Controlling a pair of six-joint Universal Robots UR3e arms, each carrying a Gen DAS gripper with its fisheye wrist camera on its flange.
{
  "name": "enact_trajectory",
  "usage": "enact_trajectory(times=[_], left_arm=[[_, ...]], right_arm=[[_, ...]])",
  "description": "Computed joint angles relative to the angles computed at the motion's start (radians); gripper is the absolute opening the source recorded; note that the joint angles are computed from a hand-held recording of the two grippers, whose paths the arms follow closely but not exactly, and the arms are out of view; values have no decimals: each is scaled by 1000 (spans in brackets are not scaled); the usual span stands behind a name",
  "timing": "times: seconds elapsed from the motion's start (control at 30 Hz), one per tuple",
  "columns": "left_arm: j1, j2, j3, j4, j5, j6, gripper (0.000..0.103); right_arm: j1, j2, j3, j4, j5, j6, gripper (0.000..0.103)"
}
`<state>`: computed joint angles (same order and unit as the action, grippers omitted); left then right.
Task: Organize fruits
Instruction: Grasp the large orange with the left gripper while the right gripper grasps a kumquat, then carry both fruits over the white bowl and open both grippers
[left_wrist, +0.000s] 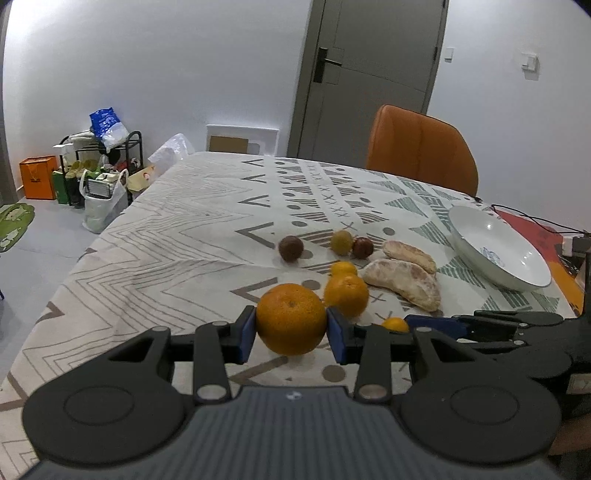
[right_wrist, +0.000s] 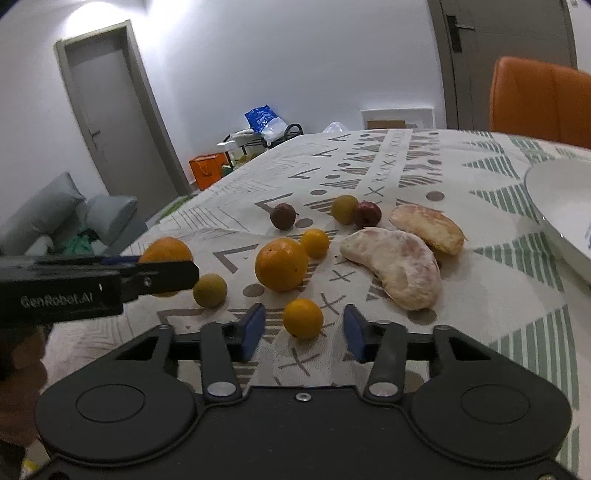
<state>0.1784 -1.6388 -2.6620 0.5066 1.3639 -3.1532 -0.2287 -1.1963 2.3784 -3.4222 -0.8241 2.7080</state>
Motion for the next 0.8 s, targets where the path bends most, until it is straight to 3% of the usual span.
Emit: enact_trajectory(times=[0.07, 0.4, 0.8], left_arm=[[-1, -10, 6, 3, 5, -3, 39], [-120, -98, 89, 51, 73, -26, 39], [-299, -203, 295, -9, 150, -67, 39]], right_arm=[[6, -2, -4, 14, -1, -12, 22], [-119, -91, 88, 38, 82, -59, 22], [-345, -221, 202, 106, 199, -150, 22]])
